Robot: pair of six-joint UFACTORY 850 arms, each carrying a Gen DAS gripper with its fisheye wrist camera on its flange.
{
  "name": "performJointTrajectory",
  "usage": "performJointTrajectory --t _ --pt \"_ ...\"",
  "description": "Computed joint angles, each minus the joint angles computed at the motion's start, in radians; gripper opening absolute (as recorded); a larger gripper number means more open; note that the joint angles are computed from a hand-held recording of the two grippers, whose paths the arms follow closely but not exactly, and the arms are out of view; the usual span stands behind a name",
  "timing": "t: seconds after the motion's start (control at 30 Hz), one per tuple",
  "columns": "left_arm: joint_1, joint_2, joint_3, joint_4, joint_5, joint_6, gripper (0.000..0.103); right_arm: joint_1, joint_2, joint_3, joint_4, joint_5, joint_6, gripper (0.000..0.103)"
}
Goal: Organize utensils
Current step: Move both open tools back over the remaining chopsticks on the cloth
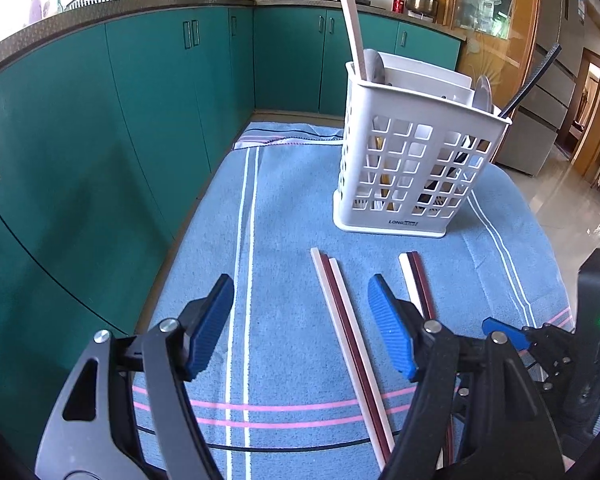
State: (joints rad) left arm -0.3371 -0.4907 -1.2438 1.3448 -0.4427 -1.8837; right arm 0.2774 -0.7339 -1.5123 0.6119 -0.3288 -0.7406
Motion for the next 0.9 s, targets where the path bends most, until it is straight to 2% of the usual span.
performJointTrajectory --t 0.2,0.33,0.4,0.53,0.7,0.9 --pt "0.003 -0.006 -0.003 -0.014 0.011 0.005 0.07 0.002 0.002 0.005 -0.016 0.023 0.011 0.058" --pt "0.003 -0.006 -0.003 -0.012 0.013 0.002 0.072 0.005 -0.001 0.005 -0.155 0.053 0.156 0.058" --pt "0.004 -0.008 -0.003 -0.011 0.019 -0.001 0.072 0.003 0.002 0.011 -0.129 0.056 0.126 0.058" --pt "0.007 -0.008 0.002 -0.022 0.019 -0.009 0.072 -0.006 0.008 0.015 0.044 0.024 -0.035 0.058" --pt "0.02 -0.008 0.012 -0.039 0.037 -0.017 0.072 0.011 0.015 0.027 -0.027 0.055 0.012 0.058" --pt "0.026 -0.018 0.012 -0.03 0.077 -0.039 0.072 0.007 0.02 0.033 -0.054 0.054 0.049 0.058"
